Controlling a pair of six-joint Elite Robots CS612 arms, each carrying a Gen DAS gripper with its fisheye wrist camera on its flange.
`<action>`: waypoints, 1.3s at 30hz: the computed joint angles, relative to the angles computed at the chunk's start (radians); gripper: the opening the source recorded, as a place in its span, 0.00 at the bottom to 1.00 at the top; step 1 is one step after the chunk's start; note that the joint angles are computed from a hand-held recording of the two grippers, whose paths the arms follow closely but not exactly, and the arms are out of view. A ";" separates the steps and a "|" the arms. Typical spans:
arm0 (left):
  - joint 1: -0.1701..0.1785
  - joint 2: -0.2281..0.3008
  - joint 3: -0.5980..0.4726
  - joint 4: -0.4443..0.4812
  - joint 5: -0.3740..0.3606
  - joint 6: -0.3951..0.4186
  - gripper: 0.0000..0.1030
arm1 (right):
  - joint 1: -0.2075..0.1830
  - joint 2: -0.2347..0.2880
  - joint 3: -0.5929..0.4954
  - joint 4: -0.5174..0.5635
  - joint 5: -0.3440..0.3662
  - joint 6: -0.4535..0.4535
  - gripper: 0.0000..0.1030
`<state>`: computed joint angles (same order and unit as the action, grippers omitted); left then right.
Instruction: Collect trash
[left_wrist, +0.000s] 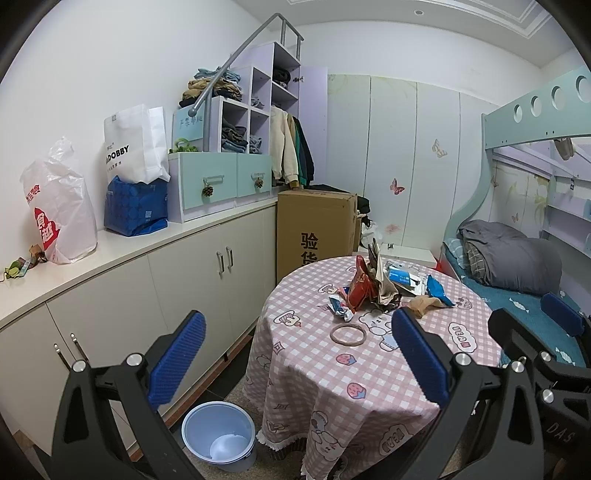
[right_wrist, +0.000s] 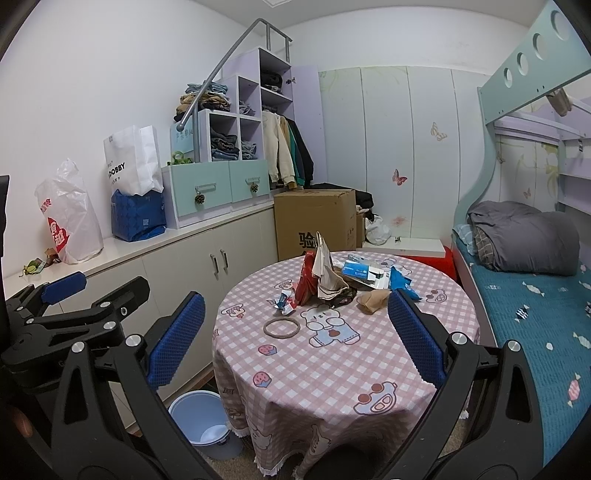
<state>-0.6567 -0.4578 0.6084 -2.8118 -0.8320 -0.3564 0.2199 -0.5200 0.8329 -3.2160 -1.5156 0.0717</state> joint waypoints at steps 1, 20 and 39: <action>0.000 0.000 0.002 0.000 -0.001 -0.001 0.96 | 0.000 0.000 0.000 0.001 0.000 0.000 0.94; 0.001 0.024 -0.039 0.029 -0.024 -0.018 0.96 | -0.010 -0.011 0.033 0.004 0.002 0.025 0.94; 0.001 0.024 -0.039 0.028 -0.023 -0.018 0.96 | -0.011 -0.018 0.046 -0.003 0.003 0.034 0.94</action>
<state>-0.6559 -0.4337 0.5691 -2.7836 -0.8554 -0.3742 0.2090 -0.5375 0.8787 -3.2189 -1.5123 0.1061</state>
